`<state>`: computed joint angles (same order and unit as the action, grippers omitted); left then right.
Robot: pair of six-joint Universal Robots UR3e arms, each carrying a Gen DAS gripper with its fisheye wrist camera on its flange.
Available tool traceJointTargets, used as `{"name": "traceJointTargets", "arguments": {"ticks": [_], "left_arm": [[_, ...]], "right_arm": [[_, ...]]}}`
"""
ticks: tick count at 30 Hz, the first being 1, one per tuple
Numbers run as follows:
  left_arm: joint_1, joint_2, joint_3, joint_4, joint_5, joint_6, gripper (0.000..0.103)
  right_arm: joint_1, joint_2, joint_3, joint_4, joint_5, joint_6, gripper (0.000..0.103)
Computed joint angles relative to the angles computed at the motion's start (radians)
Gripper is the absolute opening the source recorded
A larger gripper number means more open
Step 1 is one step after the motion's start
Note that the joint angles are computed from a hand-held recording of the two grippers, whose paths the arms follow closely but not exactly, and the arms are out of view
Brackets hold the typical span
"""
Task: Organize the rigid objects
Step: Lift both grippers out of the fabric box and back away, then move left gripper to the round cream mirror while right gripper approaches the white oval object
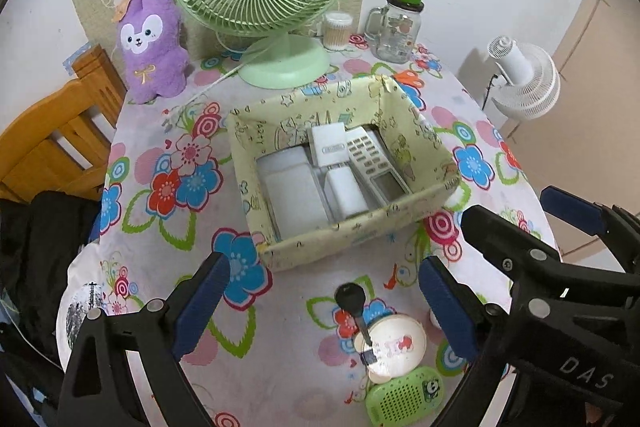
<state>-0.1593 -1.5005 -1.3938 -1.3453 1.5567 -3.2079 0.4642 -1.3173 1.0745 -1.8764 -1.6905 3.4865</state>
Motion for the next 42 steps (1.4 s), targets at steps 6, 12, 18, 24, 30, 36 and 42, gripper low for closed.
{"name": "traceJointTargets", "arguments": {"ticks": [6,12,18,24,30,36,42], "left_arm": [[0.005,0.048,-0.079,-0.001,-0.023,0.008,0.097],[-0.031,0.062,-0.136,0.017,0.002,-0.030,0.097],[-0.058,0.065,-0.177,0.030,0.002,-0.098,0.097],[-0.102,0.052,-0.221,0.054,0.030,-0.181,0.097],[-0.122,0.031,-0.272,0.091,0.033,-0.248,0.097],[-0.137,0.000,-0.323,0.136,0.033,-0.290,0.097],[-0.157,-0.028,-0.342,0.153,0.040,-0.321,0.097]], "right_arm": [[0.013,-0.060,0.107,-0.035,-0.017,0.007,0.088],[-0.011,-0.118,0.214,-0.045,0.012,-0.012,0.088],[-0.047,-0.177,0.316,-0.081,0.043,-0.074,0.087],[-0.083,-0.210,0.403,-0.108,0.069,-0.135,0.087],[-0.111,-0.210,0.463,-0.143,0.094,-0.193,0.087],[-0.115,-0.171,0.494,-0.194,0.118,-0.241,0.087],[-0.123,-0.148,0.550,-0.254,0.132,-0.273,0.087]]}}
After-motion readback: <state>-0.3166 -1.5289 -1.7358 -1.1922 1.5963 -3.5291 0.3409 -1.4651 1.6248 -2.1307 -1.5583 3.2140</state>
